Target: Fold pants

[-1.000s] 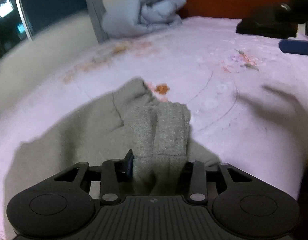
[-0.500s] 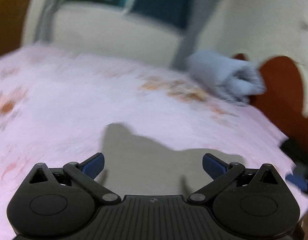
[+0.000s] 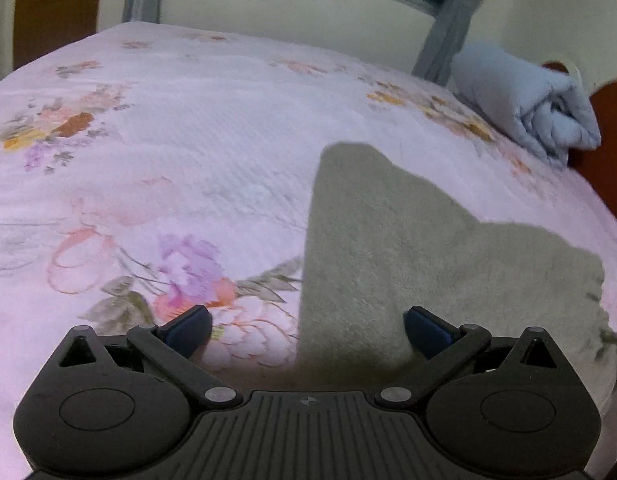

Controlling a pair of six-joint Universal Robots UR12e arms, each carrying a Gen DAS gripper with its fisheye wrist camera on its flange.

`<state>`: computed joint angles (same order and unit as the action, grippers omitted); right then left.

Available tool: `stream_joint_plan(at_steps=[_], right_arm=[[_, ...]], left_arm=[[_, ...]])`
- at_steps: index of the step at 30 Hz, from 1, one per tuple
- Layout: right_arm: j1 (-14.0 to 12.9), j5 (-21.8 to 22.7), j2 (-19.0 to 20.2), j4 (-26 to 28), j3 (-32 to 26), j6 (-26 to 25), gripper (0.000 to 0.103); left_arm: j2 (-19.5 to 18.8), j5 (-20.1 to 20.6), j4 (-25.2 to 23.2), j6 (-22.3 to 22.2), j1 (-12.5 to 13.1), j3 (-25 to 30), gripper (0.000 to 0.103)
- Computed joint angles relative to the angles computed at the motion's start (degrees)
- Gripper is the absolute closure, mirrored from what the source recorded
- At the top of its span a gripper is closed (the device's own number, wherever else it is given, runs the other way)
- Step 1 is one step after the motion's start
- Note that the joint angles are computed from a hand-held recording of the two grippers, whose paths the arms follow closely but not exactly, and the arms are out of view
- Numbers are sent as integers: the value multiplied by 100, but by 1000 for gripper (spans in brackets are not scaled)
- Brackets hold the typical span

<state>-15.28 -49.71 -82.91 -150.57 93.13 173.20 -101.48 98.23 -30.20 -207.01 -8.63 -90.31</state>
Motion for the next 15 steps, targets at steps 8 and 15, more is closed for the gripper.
stream_joint_plan(at_steps=[8,15], right_arm=[[362,-895,584,-125,-667,-20,26],[378,-1394,699,1001,-947,19,30]], left_arm=[[258,-196,526,-404,129,-508,0],[148,7,594,-60,187,-219,0]])
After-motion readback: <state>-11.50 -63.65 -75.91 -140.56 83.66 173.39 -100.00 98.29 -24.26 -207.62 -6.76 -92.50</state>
